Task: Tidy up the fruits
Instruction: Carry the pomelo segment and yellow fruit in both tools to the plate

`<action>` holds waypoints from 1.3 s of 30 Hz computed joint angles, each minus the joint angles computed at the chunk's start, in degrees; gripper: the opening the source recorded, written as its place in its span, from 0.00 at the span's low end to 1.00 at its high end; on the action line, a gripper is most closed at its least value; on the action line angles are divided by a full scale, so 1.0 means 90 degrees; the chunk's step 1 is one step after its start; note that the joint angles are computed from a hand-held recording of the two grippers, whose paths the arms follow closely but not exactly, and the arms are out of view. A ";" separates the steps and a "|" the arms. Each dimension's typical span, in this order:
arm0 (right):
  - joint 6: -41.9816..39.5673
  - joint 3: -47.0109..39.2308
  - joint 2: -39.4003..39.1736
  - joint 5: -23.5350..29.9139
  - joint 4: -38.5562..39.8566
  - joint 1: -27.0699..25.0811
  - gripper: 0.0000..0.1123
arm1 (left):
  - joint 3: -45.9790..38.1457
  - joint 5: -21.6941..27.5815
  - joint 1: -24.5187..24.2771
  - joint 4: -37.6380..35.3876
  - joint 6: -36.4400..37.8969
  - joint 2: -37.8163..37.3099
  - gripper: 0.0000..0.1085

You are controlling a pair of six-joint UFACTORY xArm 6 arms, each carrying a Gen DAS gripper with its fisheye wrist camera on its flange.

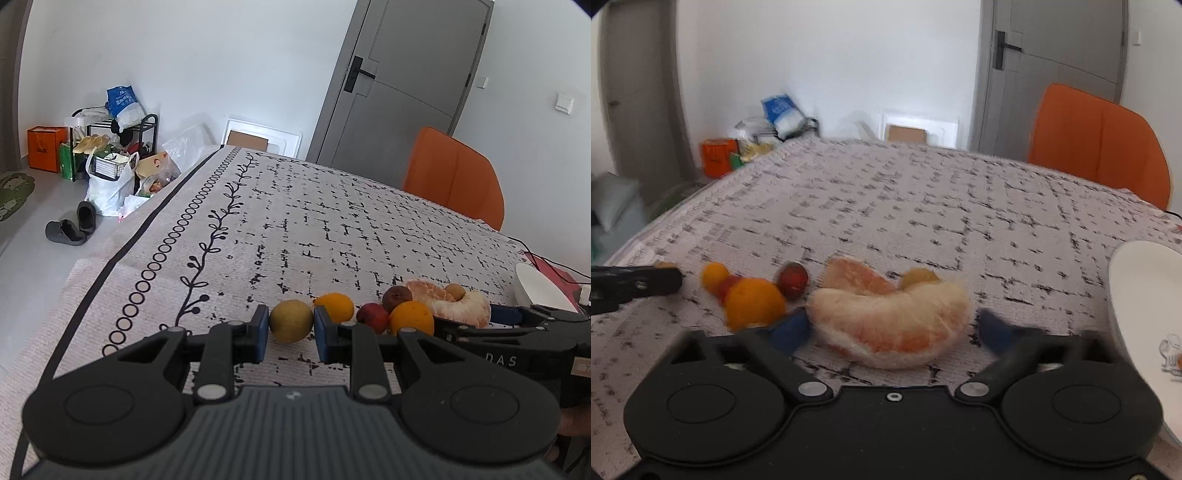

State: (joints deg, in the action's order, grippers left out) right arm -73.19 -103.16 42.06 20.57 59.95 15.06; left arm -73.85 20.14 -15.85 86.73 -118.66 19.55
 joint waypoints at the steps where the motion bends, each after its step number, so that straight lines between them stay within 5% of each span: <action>1: -0.0003 0.0042 -0.0033 -0.0003 -0.0013 -0.0003 0.75 | -0.0024 0.0005 -0.0006 -0.0019 0.0021 0.0019 0.23; 22: -0.1377 0.0733 -0.0890 0.0045 0.2033 -0.0585 0.75 | -0.0762 0.0151 -0.0520 -0.0256 0.0719 0.0321 0.23; 39: -0.1507 0.0947 -0.0993 -0.0311 0.2592 -0.1303 0.75 | -0.2298 -0.0124 -0.1021 -0.1174 0.2213 0.1383 0.23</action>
State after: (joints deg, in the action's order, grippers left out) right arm -86.75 -94.63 33.12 17.77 83.28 3.33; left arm -94.53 19.02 -25.04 76.17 -98.75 32.00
